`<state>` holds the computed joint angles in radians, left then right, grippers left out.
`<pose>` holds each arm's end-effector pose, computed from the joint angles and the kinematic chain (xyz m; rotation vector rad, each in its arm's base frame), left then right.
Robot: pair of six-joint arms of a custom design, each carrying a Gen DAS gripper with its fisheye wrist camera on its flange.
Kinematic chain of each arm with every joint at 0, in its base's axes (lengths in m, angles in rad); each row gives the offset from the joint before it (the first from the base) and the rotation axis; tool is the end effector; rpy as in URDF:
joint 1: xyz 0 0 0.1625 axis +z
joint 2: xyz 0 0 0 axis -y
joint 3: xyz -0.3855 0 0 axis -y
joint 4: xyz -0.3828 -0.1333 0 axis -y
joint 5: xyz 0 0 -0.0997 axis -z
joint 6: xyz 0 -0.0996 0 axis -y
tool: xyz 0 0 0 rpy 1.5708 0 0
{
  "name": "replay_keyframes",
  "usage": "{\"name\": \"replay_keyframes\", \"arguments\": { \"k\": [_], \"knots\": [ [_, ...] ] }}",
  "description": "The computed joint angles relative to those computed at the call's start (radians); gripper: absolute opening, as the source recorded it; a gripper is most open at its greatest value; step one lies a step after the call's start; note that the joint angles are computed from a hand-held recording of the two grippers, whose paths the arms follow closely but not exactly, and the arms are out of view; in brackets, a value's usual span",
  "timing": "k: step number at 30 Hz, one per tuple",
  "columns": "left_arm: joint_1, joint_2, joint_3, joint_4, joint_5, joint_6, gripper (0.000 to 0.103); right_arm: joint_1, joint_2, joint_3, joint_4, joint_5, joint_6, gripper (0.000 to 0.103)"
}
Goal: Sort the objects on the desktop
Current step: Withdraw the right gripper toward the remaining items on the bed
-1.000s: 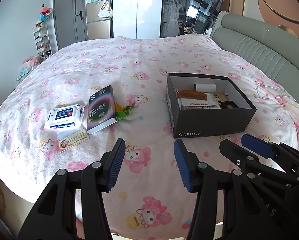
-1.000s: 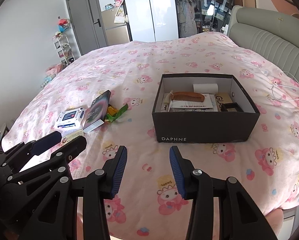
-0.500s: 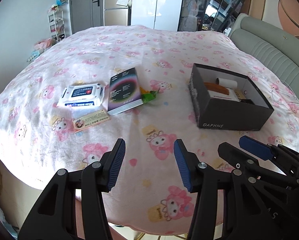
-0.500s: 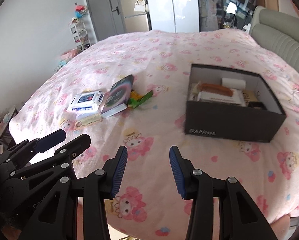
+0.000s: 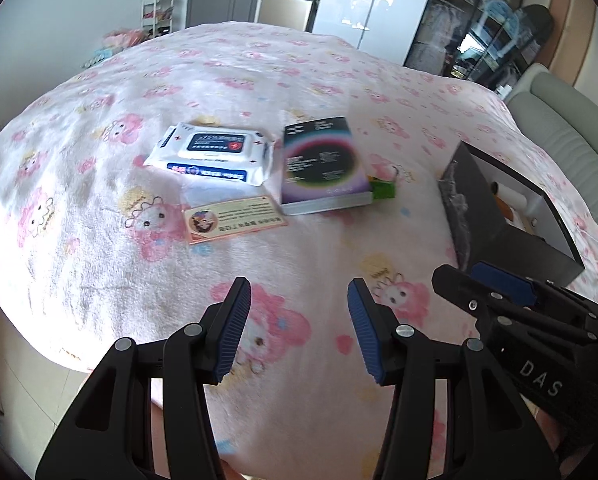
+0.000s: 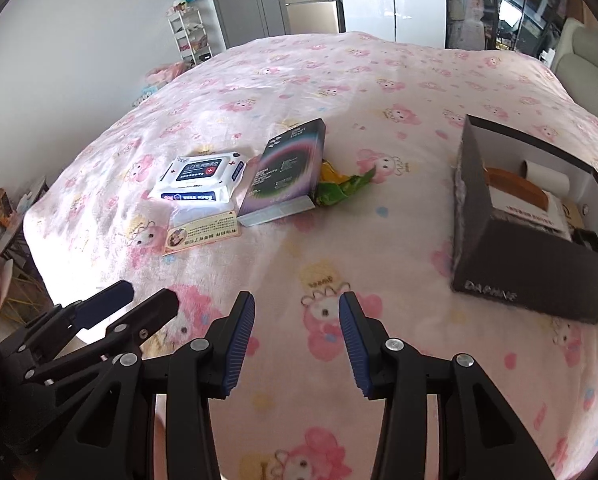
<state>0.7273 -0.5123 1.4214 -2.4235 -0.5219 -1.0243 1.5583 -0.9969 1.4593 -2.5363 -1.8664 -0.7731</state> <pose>-0.3529 -0.6082 -0.0057 -0.1686 2.2713 -1.0209 0.0957 -0.6864 0.2801 0.8865 -2.4899 0.4765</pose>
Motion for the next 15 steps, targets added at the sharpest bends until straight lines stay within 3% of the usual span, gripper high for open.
{"name": "replay_keyframes", "arguments": {
  "k": [5, 9, 12, 15],
  "knots": [
    [0.06, -0.022, 0.018, -0.032, 0.006, -0.019, 0.051, 0.018, 0.101, -0.088, 0.018, -0.008, -0.011, 0.04],
    [0.107, -0.037, 0.022, -0.047, 0.015, -0.03, 0.051, 0.024, 0.194, -0.195, 0.103, -0.005, -0.006, 0.04],
    [0.145, -0.039, 0.035, -0.115, 0.049, -0.031, 0.051, 0.026, 0.259, -0.27, 0.166, -0.004, 0.001, 0.04],
    [0.181, -0.045, 0.047, -0.191, 0.019, -0.018, 0.047, 0.029, 0.322, -0.342, 0.221, -0.004, 0.006, 0.04]
  ]
}}
